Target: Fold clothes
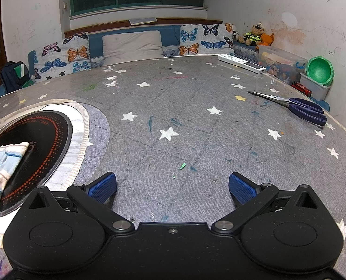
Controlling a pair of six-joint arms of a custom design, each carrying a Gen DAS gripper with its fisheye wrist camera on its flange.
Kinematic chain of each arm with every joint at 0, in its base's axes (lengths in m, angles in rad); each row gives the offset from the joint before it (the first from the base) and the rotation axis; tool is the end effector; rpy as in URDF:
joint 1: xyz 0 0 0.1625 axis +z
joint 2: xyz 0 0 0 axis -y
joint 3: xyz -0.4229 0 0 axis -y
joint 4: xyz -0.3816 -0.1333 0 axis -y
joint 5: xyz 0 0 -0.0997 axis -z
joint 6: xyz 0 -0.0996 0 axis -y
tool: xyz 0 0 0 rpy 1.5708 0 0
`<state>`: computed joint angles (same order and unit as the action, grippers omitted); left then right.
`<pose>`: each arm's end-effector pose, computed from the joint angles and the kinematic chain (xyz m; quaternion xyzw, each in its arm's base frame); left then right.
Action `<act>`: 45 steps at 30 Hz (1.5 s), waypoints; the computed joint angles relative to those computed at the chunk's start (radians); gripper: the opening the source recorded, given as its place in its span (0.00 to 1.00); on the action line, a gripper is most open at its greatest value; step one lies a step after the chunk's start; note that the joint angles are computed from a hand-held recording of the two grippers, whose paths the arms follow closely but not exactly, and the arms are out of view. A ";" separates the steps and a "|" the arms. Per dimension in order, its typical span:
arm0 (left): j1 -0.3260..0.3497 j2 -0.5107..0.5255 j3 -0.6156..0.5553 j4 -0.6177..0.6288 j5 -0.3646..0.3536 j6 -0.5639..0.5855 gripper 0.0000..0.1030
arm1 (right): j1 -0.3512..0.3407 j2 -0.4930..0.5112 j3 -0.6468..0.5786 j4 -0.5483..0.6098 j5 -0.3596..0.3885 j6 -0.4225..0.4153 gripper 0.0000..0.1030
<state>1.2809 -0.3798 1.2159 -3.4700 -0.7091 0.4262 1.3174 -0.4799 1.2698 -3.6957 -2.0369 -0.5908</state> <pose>-0.0153 -0.7820 0.0917 0.0762 0.8078 -0.4350 0.3905 -0.1032 -0.7517 0.1629 -0.0126 -0.7773 0.4751 0.4122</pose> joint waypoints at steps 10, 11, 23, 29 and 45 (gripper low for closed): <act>-0.002 0.006 -0.004 -0.001 0.007 0.006 1.00 | 0.000 0.000 0.000 0.000 0.000 0.000 1.00; -0.001 0.004 -0.002 0.001 0.006 0.007 1.00 | 0.000 0.000 0.000 0.000 0.000 0.000 1.00; -0.039 -0.031 0.034 -0.031 -0.088 0.058 0.99 | 0.001 0.002 -0.002 0.001 -0.001 0.001 1.00; -0.054 -0.012 -0.028 0.093 -0.182 0.036 0.97 | 0.000 0.000 -0.001 0.002 0.001 0.002 1.00; -0.086 0.191 -0.400 0.336 -0.258 0.128 0.93 | 0.034 -0.034 0.067 0.013 0.043 -0.078 1.00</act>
